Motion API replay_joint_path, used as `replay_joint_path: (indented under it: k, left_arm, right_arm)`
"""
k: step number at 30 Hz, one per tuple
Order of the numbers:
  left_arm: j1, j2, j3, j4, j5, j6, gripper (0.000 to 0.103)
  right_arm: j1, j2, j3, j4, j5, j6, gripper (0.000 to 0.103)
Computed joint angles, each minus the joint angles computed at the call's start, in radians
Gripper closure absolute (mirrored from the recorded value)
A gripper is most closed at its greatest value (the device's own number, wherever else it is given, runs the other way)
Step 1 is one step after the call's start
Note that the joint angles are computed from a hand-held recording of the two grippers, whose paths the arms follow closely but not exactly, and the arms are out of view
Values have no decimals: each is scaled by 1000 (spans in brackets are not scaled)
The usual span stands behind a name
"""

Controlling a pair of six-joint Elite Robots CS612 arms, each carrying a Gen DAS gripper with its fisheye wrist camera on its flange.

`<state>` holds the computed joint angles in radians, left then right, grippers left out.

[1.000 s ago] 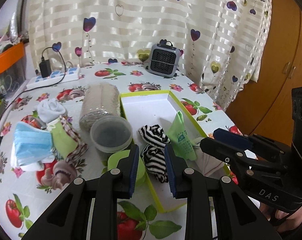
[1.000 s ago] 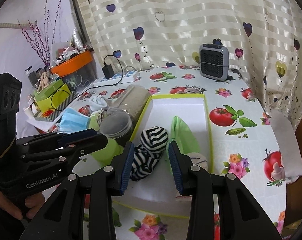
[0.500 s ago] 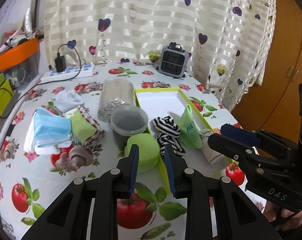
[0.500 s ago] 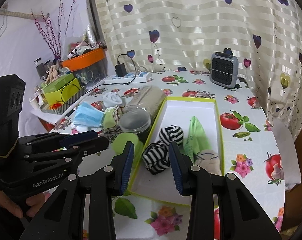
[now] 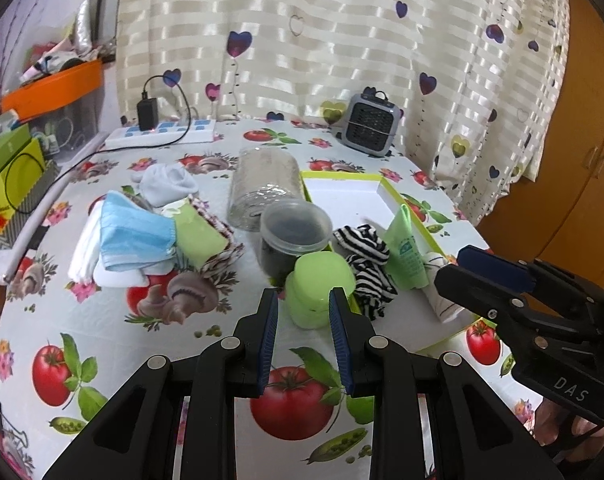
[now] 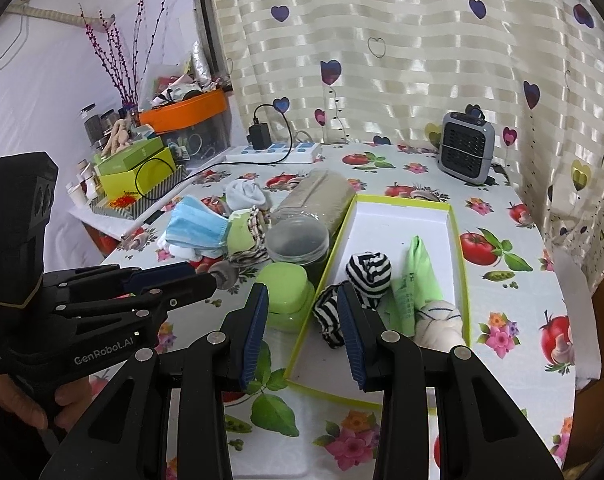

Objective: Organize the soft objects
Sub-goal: 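Withdraw both open grippers from the tray toward the pile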

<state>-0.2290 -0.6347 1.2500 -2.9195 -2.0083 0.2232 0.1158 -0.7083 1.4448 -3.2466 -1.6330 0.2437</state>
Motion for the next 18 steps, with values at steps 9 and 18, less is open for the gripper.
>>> replay_joint_path:
  k: [9,18]
  left_arm:
    - [8,6,-9,1,22,-23,78]
    - [16,13,-22,12,34,-36,78]
  right_arm:
    - [6,12,-21,-4,16,-25,64]
    - [11,22,-42,13,32,-37,59]
